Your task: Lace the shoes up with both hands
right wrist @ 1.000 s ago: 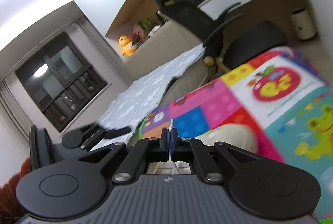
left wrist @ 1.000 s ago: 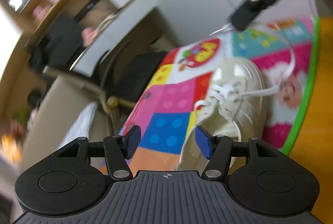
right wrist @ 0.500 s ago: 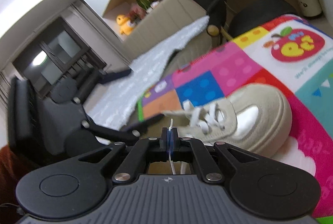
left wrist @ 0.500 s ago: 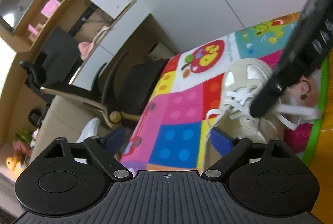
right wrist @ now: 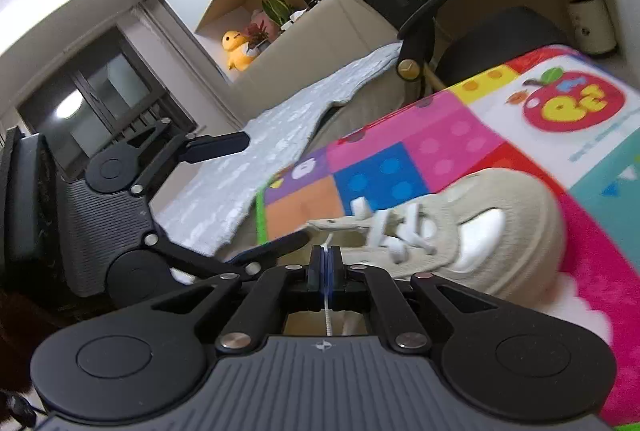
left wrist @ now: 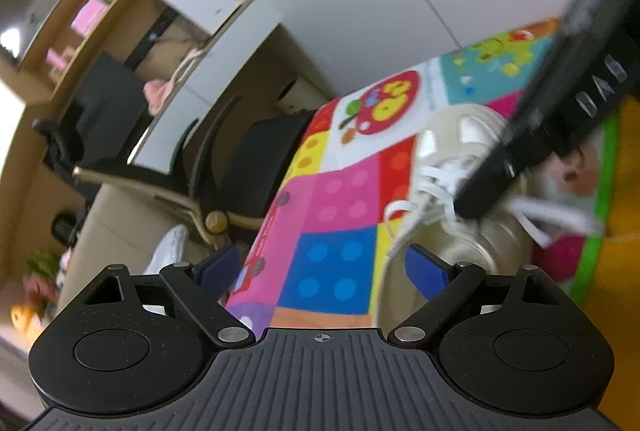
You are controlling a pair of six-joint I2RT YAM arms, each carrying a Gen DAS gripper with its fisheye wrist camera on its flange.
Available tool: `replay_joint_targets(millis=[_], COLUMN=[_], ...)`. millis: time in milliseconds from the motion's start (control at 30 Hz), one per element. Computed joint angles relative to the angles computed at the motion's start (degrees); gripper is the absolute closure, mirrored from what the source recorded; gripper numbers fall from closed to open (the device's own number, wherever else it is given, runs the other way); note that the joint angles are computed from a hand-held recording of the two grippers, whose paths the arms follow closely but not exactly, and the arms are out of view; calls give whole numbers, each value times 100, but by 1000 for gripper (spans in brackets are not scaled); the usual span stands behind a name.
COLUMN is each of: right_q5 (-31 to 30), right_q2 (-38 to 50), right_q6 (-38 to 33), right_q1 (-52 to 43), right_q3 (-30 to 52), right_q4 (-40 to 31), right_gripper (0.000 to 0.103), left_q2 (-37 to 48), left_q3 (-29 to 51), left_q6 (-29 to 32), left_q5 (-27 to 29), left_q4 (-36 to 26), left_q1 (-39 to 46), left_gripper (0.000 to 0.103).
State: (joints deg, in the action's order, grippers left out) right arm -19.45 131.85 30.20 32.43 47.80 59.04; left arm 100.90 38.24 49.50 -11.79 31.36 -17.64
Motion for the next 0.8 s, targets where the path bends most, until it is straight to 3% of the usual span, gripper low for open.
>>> replay_joint_targets(millis=[100,200,267,367,567,800], right_q5=[-51,-47,-7,36,69,40], right_q2=[-77,-94,-117,-131,92,225], right_q6=[11,34,-1,-73,-50,73], right_q1=[-103,-135,-107,-59,27,73], right_q3=[-165,-225,-247,-256,170,286], right_q4=[22,47,75,211,101,95], right_gripper=[102,102,102,102,102,102], left_q2=[169,592,613,585,440,502], left_q3=[-102,-10,137,353,955,1597], left_q6=[165,313,207,-7,-902,-1591], left_q5=[-85,-279,-135,114,934,1671], left_q4=[251,599,380,-74,-1372,-2409], left_q1=[-138,-263,-222,-116,305,711], left_gripper=[16,45,65,74,77,75])
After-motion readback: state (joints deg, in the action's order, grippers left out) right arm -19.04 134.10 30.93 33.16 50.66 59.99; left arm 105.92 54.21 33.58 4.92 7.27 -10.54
